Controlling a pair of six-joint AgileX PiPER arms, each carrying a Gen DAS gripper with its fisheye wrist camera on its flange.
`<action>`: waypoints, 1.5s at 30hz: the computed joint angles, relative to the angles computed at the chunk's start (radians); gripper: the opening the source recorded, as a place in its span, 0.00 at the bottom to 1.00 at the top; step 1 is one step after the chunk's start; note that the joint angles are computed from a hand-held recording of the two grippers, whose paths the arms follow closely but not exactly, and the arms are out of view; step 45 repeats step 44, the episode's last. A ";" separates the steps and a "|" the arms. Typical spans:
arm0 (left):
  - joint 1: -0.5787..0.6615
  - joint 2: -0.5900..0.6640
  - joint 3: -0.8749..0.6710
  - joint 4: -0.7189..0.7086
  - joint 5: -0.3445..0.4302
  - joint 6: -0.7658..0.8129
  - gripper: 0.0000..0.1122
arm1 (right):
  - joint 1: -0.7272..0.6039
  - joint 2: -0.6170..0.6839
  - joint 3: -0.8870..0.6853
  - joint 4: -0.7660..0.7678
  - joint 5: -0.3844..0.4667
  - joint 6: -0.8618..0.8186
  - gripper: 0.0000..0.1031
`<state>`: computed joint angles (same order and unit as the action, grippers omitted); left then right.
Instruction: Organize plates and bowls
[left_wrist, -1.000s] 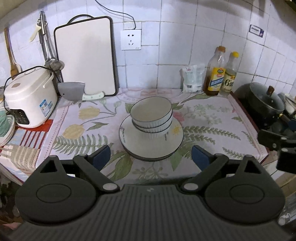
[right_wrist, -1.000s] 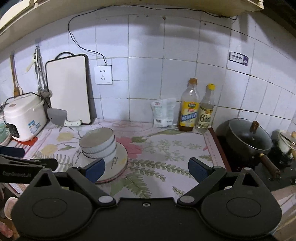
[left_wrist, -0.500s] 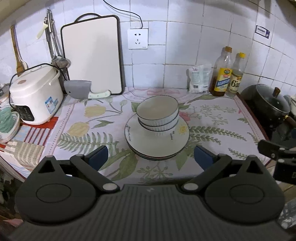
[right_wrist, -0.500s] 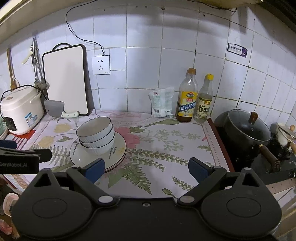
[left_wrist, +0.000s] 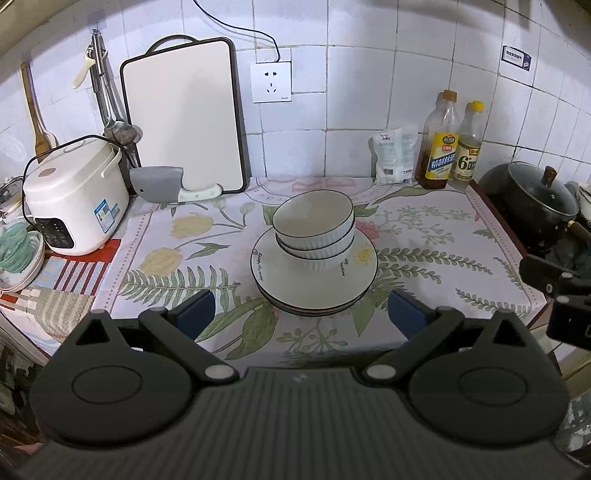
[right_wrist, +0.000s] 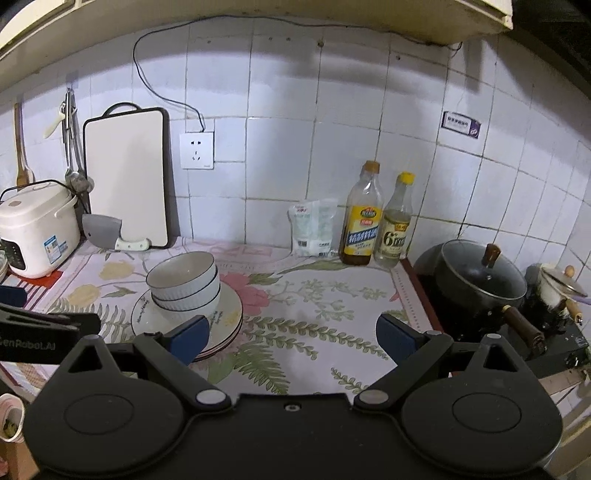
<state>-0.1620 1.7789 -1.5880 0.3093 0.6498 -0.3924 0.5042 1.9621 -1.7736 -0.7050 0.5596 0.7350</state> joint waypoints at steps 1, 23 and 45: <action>0.000 -0.004 0.009 0.009 -0.007 -0.007 0.90 | 0.001 -0.004 0.011 -0.019 -0.007 0.022 0.96; -0.002 -0.047 0.139 0.120 -0.149 -0.141 0.90 | 0.010 -0.014 0.112 -0.224 -0.056 0.277 0.96; -0.008 -0.048 0.140 0.127 -0.137 -0.161 0.90 | 0.004 -0.010 0.101 -0.155 -0.048 0.209 0.96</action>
